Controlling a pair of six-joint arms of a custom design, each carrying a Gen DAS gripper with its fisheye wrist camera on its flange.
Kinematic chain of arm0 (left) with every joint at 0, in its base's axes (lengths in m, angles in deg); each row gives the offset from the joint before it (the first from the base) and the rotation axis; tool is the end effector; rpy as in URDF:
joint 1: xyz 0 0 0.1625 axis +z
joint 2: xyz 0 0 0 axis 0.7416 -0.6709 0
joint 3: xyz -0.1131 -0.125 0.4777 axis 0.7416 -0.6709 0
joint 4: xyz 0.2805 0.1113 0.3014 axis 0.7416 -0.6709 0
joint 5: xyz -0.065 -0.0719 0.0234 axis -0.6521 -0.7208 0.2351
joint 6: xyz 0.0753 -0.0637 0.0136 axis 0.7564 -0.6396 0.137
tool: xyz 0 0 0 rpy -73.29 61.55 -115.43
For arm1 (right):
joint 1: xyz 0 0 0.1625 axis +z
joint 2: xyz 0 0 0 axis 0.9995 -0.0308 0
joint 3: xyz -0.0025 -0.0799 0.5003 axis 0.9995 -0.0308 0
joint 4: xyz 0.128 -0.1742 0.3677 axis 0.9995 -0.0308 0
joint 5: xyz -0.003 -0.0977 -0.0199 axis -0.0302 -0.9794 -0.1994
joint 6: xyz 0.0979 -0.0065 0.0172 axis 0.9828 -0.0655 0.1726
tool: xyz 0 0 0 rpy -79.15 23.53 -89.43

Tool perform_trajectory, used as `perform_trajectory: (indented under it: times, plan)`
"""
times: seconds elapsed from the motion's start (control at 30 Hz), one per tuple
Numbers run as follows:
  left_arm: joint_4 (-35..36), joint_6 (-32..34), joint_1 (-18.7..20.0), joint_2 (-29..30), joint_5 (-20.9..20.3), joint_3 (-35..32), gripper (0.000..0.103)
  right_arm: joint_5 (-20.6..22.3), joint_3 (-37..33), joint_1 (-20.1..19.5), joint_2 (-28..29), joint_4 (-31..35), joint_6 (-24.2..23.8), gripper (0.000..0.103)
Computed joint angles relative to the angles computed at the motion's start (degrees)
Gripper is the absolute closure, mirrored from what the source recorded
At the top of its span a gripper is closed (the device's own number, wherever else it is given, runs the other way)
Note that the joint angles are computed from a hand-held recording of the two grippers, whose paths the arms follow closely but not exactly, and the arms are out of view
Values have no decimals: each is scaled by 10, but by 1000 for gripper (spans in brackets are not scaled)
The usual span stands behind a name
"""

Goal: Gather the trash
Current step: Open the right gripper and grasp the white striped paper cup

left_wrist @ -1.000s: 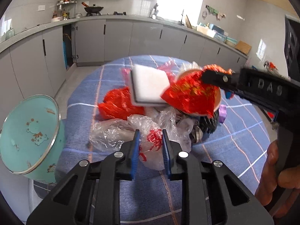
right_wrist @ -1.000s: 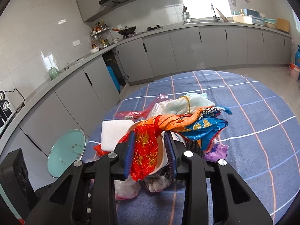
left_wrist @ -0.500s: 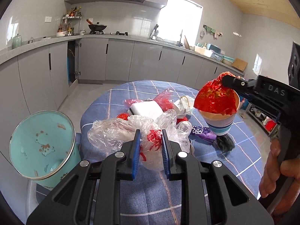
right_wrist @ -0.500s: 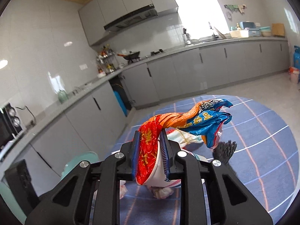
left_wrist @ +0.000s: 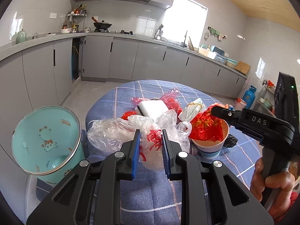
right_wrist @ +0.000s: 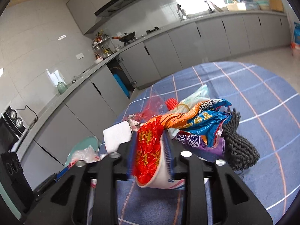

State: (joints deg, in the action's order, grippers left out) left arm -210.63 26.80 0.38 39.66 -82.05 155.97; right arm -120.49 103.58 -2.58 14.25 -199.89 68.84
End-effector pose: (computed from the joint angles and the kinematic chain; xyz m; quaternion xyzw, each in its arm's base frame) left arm -0.3778 -0.6648 0.0231 0.4114 0.8676 -0.2704 0.0706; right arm 0.0554 -0.5735 0.3685 -0.0698 -0.8070 0.5480 0.2089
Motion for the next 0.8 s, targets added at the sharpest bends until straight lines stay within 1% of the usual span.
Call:
perform_trajectory:
  times: [0.03, 0.1, 0.17, 0.2, 0.3, 0.4, 0.47, 0.5, 0.57, 0.6, 0.63, 0.7, 0.8]
  plan:
    - [0, -1, 0, 1, 1, 0, 81, 2, 1, -2, -1, 0, 8, 47]
    - [0, -3, -1, 1, 3, 1, 81, -1, -2, -4, -1, -1, 15, 46]
    - [3, -4, 0, 2, 5, -1, 81, 1, -5, -7, -5, 19, 30, 43]
    - [4, -5, -1, 2, 7, -2, 81, 2, -7, -10, -8, 35, 47, 41]
    - [2, -6, -1, 3, 11, -4, 81, 5, -19, -11, -10, 60, 73, 41]
    - [-11, 1, -2, 4, 17, -1, 81, -3, -20, -6, -17, 41, 74, 41]
    - [-15, 3, -3, 5, 18, 0, 81, 0, -16, -5, -24, 40, 75, 41]
    - [-12, 1, -3, 5, 17, -1, 81, -1, -13, -4, -26, 40, 73, 41]
    - [-17, -2, -4, 6, 19, 5, 81, -7, 1, 0, -27, 33, 60, 37]
    - [-17, -2, -4, 6, 20, 5, 81, -12, 3, 3, -25, 31, 52, 29]
    - [-18, -3, -5, 5, 21, 5, 81, -28, 9, 9, -19, 19, 34, 26]
    - [-16, -4, -5, 5, 23, 4, 81, -50, 13, 14, -8, 3, 7, 26]
    - [-16, -3, -5, 5, 23, 4, 81, -64, 10, 16, 1, 8, -22, 25]
